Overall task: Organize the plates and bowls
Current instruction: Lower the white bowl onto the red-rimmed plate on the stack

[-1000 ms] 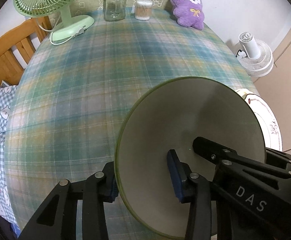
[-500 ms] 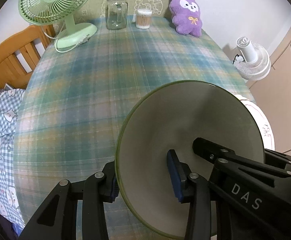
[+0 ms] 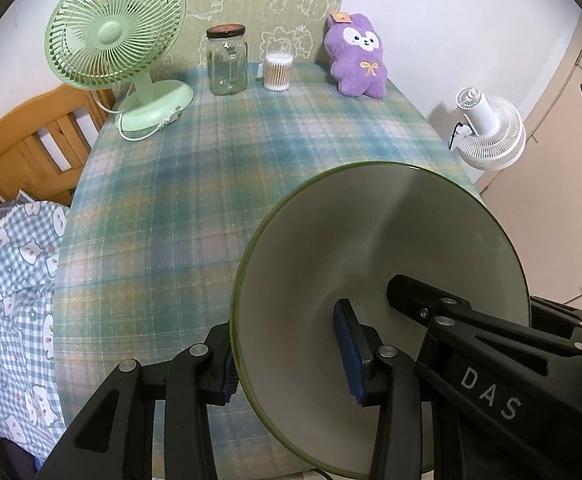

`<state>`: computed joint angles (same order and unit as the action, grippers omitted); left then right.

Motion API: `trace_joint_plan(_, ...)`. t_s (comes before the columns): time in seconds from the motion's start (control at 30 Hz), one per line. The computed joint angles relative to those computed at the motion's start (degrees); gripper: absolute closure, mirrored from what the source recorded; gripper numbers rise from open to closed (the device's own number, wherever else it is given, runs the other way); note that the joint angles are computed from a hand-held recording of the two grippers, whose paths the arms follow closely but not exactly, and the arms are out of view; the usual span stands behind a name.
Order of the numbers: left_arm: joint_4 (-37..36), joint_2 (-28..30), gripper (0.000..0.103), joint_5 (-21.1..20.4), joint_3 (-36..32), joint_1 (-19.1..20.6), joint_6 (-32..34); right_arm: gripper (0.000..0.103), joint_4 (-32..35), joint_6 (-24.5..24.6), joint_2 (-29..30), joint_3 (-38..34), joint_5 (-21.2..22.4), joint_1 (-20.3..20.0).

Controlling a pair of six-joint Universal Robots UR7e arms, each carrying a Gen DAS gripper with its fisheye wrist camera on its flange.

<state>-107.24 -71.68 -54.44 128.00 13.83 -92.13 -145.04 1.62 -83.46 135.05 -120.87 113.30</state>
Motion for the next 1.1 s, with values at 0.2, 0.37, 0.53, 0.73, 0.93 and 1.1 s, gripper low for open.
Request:
trace_joint_plan(0.2, 0.8, 3.3, 0.063, 1.1, -2.8, -0.2, -2.0, 0.064, 0.6, -4.1, -2.2, -0.8, 0.6, -1.6)
trace_joint_plan(0.37, 0.7, 7.6, 0.063, 1.9, -6.5, 0.4, -3.9, 0.064, 2.7, -8.8, -4.1, -2.3, 1.2, -4.1)
trace_joint_plan(0.53, 0.4, 12.1, 0.063, 2.8, -10.4, 1.2, -4.8, 0.064, 4.7, -13.6, -5.9, -4.1, 1.8, -7.1)
trace_joint_plan(0.73, -1.2, 17.4, 0.063, 3.5, -14.7, 2.4, -4.9, 0.064, 6.5, -19.0, -7.4, -6.3, 2.2, -11.1)
trace_joint_plan(0.93, -2.8, 22.2, 0.063, 3.4, -18.7, 3.8, -5.0, 0.064, 8.2, -23.6, -8.2, -8.0, 2.4, -14.8)
trace_joint_plan(1.1, -4.1, 25.7, 0.063, 2.6, -21.3, 4.7, -5.2, 0.064, 9.6, -26.4, -8.6, -9.0, 2.5, -17.6)
